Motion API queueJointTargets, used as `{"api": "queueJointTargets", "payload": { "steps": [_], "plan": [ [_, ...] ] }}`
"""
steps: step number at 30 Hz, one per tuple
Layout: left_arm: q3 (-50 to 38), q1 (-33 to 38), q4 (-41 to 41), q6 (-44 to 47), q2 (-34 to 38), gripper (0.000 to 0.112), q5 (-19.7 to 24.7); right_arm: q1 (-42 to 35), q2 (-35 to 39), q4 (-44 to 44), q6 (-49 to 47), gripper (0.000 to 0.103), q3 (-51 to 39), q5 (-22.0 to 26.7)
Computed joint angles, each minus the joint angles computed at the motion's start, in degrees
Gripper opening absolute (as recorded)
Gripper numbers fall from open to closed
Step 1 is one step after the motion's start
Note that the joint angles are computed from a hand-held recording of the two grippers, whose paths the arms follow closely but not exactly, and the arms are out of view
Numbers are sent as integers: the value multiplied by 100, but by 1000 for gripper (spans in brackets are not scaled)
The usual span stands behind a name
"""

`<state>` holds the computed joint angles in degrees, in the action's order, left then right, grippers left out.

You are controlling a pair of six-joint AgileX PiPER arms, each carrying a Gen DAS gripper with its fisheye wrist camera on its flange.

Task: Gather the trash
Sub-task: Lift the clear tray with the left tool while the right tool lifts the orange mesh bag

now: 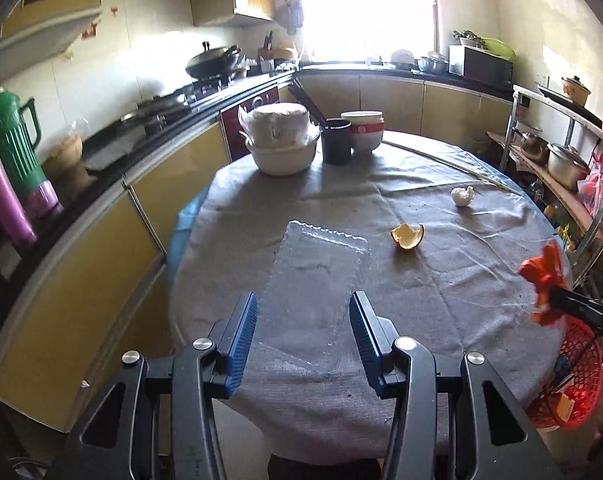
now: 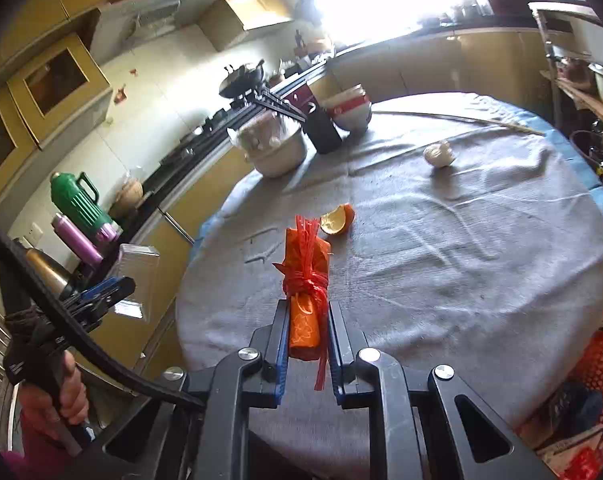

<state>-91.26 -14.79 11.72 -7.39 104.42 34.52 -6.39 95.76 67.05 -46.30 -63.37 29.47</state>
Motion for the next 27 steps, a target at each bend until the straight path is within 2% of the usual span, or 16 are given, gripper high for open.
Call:
{"api": "queueJointTargets", "payload": {
  "steps": [12, 27],
  "plan": [
    [229, -551, 1224, -966, -248, 50, 114, -297, -1118, 734, -1056, 19, 1086, -20],
    [-34, -1102, 1835, -1352, -35, 50, 458, -749, -1127, 1419, -1916, 19, 1420, 394]
  ]
}}
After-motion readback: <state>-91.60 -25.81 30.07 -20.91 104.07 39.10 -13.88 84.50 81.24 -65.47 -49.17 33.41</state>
